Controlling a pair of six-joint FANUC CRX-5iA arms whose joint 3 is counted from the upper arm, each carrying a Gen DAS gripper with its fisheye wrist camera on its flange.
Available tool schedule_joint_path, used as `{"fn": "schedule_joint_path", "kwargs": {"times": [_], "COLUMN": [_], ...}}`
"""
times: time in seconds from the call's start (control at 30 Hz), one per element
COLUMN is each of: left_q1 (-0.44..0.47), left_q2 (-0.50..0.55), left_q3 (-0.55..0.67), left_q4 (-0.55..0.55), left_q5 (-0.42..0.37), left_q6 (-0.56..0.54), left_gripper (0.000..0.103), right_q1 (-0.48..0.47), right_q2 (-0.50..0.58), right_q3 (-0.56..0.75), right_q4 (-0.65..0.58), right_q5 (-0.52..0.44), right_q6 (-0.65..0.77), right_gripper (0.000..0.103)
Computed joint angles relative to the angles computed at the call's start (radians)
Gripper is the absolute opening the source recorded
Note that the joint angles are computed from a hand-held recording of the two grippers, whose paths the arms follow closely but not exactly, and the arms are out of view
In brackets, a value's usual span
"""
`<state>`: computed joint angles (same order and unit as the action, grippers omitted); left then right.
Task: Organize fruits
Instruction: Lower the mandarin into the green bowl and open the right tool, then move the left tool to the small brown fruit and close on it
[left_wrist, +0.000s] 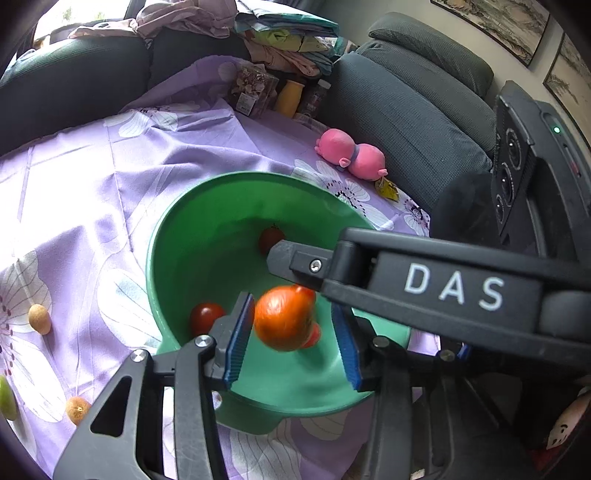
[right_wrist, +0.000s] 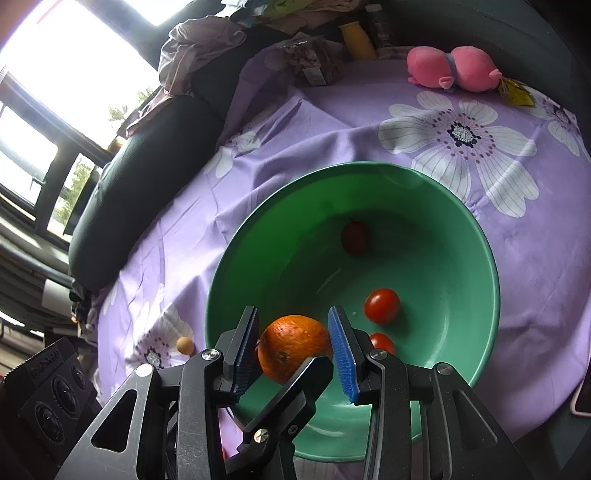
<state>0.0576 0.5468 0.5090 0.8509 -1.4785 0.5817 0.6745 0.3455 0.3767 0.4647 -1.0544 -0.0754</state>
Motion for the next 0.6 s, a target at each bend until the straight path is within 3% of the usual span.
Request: {"fn": "schedule_joint_path", "kwargs": {"times": [0.1,0.17,0.2,0.33,0.47,0.6], "left_q1": [0.029,0.058,0.075,0.151,0.212,0.237], "left_q2": [-0.005,-0.014,-0.020,-0.041,-0.042,0.015], "left_q3": [0.009,0.006,0.006,0.003,0.041,0.127], "left_q4": [0.030,0.060,0.068,0.063,-0.038,-0.116], "left_q5": [-0.014,-0.013,-0.002,0.092,0.198,0.195], "left_q6": [0.002,0.007,0.018,0.089,0.248,0.380], "left_gripper": [0.047,0.054,0.060,0.062,0.063,0.061], "right_q1": [0.010,0.021,0.027,0.038,0.043,0.038], "right_q2": [-0.021,-0.017,-0.012,-0.012,0.020,0.111], "right_q3": [-0.044,-0.040,-0.032,-0.029,0.040,0.210], "right_q4": [0.066,0.107,0.122,0.144,0.069,-0.105], "right_q5": [0.033,0.011,-0.002,0.042,0.103,0.084], "right_q6": [-0.049,-0.047,-0.039,0.020,0.169,0.394], "right_gripper": [0.043,0.045,0.045,0.045,0.045,0.045]}}
